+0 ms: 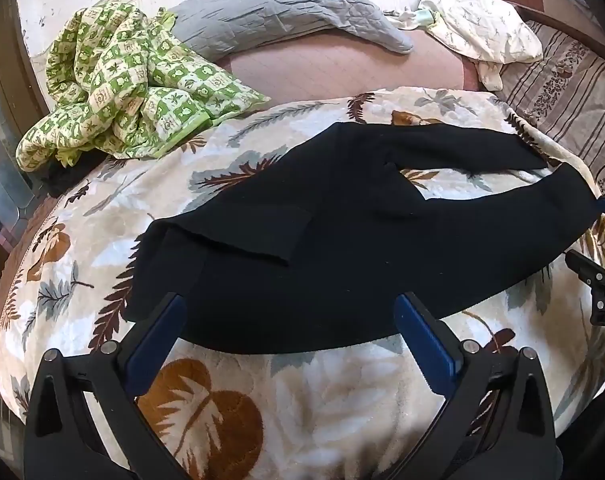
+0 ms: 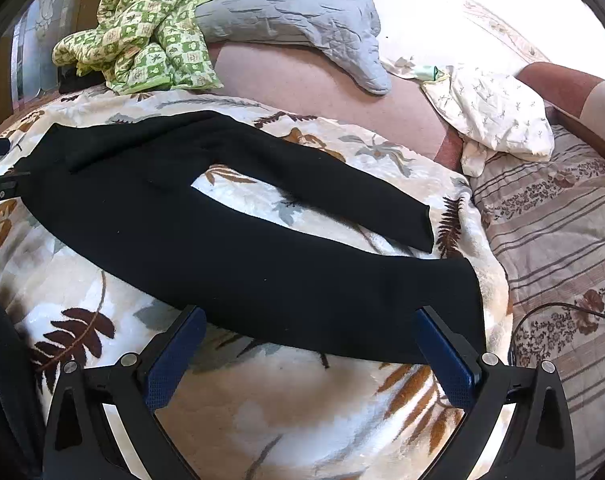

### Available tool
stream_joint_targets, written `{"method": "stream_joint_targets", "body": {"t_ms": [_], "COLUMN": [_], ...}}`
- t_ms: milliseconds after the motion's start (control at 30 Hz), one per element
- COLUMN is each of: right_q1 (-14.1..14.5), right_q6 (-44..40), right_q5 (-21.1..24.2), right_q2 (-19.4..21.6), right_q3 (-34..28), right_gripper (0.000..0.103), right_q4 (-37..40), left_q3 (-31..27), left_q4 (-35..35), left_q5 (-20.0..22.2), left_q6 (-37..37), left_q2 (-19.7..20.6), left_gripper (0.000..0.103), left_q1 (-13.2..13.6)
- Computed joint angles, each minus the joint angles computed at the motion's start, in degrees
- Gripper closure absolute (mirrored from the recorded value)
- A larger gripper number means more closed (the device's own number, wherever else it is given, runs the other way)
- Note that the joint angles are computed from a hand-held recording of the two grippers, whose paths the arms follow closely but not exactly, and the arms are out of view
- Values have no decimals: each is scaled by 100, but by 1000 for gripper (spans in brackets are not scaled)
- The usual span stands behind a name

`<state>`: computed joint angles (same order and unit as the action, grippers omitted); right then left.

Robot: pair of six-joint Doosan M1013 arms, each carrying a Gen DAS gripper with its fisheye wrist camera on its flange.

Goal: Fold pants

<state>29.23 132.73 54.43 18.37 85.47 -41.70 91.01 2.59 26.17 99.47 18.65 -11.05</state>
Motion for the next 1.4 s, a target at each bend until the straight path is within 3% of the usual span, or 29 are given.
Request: {"method": "stream_joint_targets", "body": {"t_ms": [267, 500, 700, 800, 967, 1067, 1200, 1300, 1400], "right_q1": [-38, -188, -171, -215, -286, -362, -428, -446, -467], "right_q6": [438, 1031, 1086, 1223, 1565, 1521, 1849, 2085, 2011], "right_q5": [109, -8, 24, -220, -372, -405, -593, -604, -578], "right_q2": [-45, -223, -262, -318, -376, -435, -673, -779, -795], "right_q3": [51, 127, 87, 117, 150, 206, 463, 586, 623], "right_gripper": [1, 1, 1, 1, 1, 1, 1, 1, 1], "right_q4": [-189, 2, 13, 42, -38, 135, 115, 42, 151], "left_q3": [-76, -186, -116, -36, -92, -401, -762, -1123, -1222], "left_q4": [0, -489, 9, 433, -872, -1716, -2317, -4194, -4989], "left_q5": [81, 226, 158, -7, -36, 632, 1277, 2316, 2667], "left_q6": [13, 255, 91, -100, 974, 1804, 1290, 1057, 1009], "left_q2": [31, 122, 47, -89, -296, -142, 187, 658, 912], "left_gripper": [0, 0, 0, 0, 0, 0, 0, 0, 0], "left_q1": [40, 144, 46, 2, 337, 683, 1204, 1747, 1853]}}
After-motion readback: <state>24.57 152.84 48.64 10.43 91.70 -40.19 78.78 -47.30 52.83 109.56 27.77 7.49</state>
